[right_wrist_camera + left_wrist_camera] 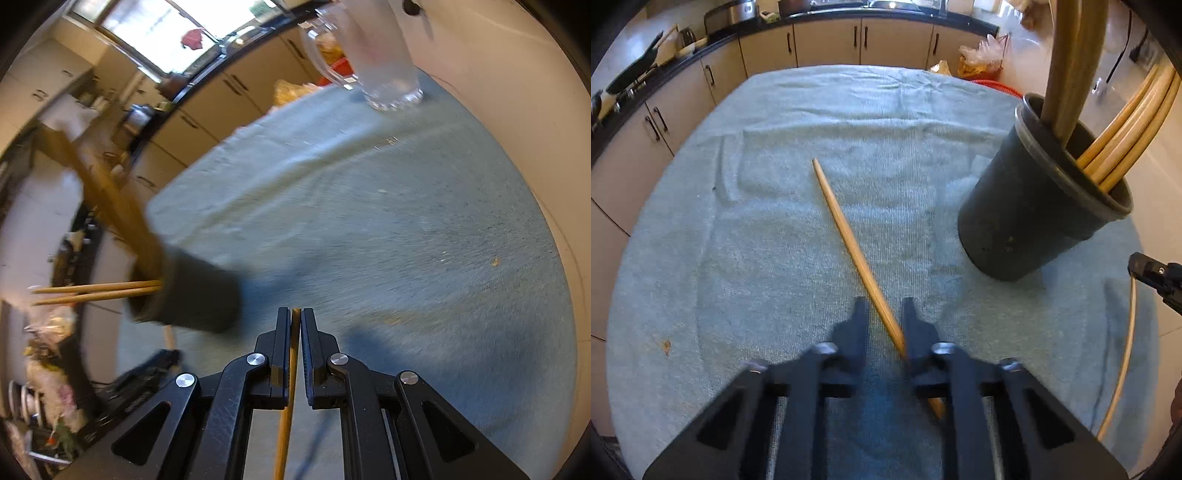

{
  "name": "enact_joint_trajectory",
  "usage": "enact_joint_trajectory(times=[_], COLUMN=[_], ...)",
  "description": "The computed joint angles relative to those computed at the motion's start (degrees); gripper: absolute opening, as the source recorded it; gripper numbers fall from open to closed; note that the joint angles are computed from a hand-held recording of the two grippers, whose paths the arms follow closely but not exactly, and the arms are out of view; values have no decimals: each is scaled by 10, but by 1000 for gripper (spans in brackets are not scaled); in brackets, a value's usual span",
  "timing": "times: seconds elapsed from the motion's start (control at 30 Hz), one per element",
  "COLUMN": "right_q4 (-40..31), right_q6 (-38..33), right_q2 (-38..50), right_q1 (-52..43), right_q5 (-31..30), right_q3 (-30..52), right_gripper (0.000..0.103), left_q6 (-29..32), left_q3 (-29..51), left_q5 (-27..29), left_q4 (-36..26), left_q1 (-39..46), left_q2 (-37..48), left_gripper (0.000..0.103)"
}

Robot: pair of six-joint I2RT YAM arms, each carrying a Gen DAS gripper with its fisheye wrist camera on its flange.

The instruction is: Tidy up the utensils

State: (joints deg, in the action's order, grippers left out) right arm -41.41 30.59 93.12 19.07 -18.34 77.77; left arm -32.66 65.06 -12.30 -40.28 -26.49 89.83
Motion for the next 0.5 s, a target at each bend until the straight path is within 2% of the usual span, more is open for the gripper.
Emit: enact_joint_trajectory(times=[0.07,0.23,0.33,0.47,0.5], right_q4=[14,23,14,23,23], right_q6=[2,-20,-46,-66,-71], right_q2=[22,40,30,6,-1], right_q1=[0,33,61,91,98], right_q5=[0,24,51,89,98], right_q3=[-4,-12,-23,-55,-61], right_gripper=[6,6,6,6,6], left_q6=[-7,-42,-67,-66,-63], left_q3=[-18,-117,-175,-188,-183], left_q5=[25,102,102,97,95], left_q4=[9,19,1,-34,-41], left_q1=[11,16,-20,-59,-59], left_q2=[-17,-123,-204,-247,-251], left_gripper=[6,6,6,7,11])
